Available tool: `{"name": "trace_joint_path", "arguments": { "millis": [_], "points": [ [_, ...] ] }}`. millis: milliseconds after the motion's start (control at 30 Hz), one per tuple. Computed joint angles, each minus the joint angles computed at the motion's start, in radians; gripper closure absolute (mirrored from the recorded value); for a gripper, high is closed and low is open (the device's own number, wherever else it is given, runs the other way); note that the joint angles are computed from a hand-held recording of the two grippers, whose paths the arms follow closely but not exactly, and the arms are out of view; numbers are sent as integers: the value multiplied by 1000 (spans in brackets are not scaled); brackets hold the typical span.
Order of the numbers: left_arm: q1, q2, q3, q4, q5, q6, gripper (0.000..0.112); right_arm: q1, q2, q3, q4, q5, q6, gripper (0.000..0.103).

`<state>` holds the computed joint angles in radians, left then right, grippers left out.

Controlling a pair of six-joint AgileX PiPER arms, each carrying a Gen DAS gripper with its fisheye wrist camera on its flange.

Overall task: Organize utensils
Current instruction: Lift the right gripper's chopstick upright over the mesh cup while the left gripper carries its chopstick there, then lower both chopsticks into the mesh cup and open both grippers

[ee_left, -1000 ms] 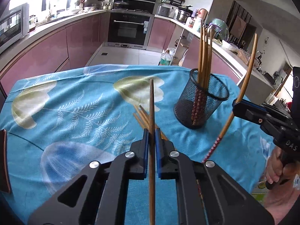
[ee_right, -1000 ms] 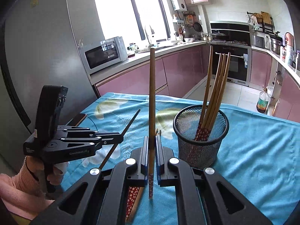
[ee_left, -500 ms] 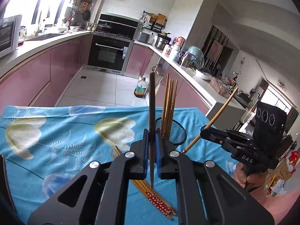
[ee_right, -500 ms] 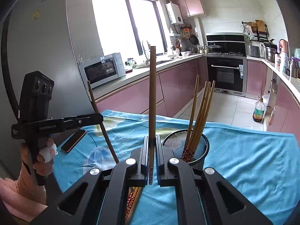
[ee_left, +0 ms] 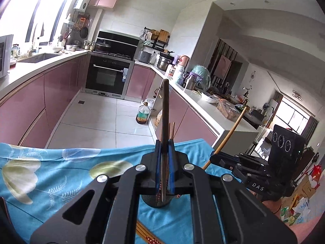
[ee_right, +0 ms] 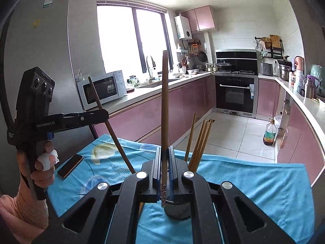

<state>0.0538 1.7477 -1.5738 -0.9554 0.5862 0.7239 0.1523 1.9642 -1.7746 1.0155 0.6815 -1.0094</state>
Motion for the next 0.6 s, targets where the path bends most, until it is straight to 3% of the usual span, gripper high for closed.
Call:
{"name": "trace_joint_path", "arguments": {
  "millis": [233,467,600],
  "points": [
    [-40,50,-142,117,11,-107,105,-11,51,-94,-21,0,48,97],
    [-105,133,-275,350,14,-293,105,-2,93,-143,-45,-14,92,97],
    [-132,211,-371,459,75,-377,105,9,141,-196,-113,3,172,97]
  ]
}}
